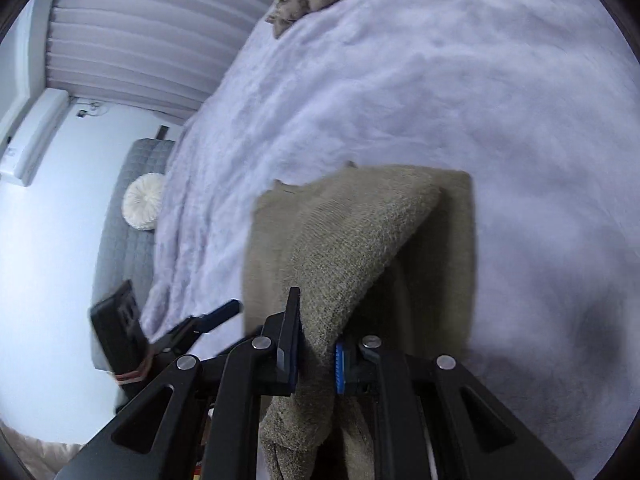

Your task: Fold small clothes

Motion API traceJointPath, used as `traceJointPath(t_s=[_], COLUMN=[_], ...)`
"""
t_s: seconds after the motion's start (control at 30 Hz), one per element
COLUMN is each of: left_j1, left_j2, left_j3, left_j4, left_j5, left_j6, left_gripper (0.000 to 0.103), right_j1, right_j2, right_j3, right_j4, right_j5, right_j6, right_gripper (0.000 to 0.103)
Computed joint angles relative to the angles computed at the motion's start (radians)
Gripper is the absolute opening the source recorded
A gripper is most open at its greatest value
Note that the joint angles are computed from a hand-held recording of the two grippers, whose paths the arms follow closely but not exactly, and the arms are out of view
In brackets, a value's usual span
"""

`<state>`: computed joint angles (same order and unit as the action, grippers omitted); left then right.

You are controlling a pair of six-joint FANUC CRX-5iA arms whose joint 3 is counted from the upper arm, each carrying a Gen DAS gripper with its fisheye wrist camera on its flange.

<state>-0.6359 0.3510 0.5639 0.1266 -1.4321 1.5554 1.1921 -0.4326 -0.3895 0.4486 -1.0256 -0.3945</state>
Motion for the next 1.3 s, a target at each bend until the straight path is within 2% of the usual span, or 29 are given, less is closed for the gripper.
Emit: traceJointPath(t_s=[0.03,0.07,0.17,0.3,0.37,0.4,0.47,0.53,0.57,0.6,0.7,0.8,0.87,0.93,1.0,1.3], left_j1=[-0.002,-0.003,0.011,0.027,0.049,0.06,0.07,0.077,0.079,0.082,0.074,0.057,0.064,0.075,0.074,0.084], left_j2=[-0.001,-0.001,-0.004,-0.053,-0.083,-0.096,-0.123,-0.143,-0.149,-0.155,-0.167,-0.184,-0.202,-0.221,-0.235,-0.246], left_j3=[-0.005,-0.008,-0.012,-0.033,-0.064,-0.079,-0.106,-0.125,-0.133,-0.144,-0.177,-0.228,-0.275,-0.312,-0.327,-0.283], left_j4=[-0.004,-0.006,0.018,-0.022,-0.021,-0.017,-0.023,-0.026,-0.022,-0.014,-0.009,-0.038,-0.021,-0.002,-0.014,-0.062], left_j5=[0.0,-0.002,-0.014,-0.01,-0.015,-0.019,-0.02,-0.028,-0.035,-0.04,-0.061,-0.071,-0.062,-0.048,-0.038,-0.077], left_j6=[0.001,-0.001,0.004,0.021,0.02,0.015,0.002,-0.009,-0.01,-0.008,0.004,0.018,0.03,0.041,0.045,0.07], left_gripper=[0.091,0.092,0.092,0.092,0.092,0.092,0.092,0.092,0.092,0.092,0.092,0.092,0.092,0.096,0.098,0.098], right_j1=[-0.004,-0.004,0.018,0.05,0.099,0.133,0.215,0.27,0.28,0.278,0.253,0.249,0.255,0.301,0.336,0.332], right_j2=[0.013,0.012,-0.004,0.058,0.082,0.075,0.077,0.102,0.118,0.148,0.226,0.288,0.287,0.217,0.181,0.227], right_j3=[0.007,-0.016,-0.05,0.077,0.133,0.133,0.15,0.185,0.206,0.244,0.326,0.381,0.356,0.247,0.197,0.286], right_j4=[-0.05,-0.053,-0.003,-0.04,-0.026,-0.006,0.052,0.103,0.105,0.092,0.037,-0.051,-0.124,-0.111,-0.078,-0.121], right_j5=[-0.044,-0.037,-0.034,-0.228,-0.338,-0.361,-0.39,-0.411,-0.417,-0.426,-0.433,-0.541,-0.592,-0.526,-0.5,-0.581], right_j6=[0.022,0.015,-0.062,-0.002,-0.026,-0.053,-0.096,-0.079,-0.05,-0.002,0.118,0.16,0.108,-0.031,-0.113,-0.054], right_gripper=[0.017,0.022,0.024,0.035,0.042,0.043,0.043,0.038,0.023,0.013,0.011,0.011,0.011,0.011,0.013,0.016])
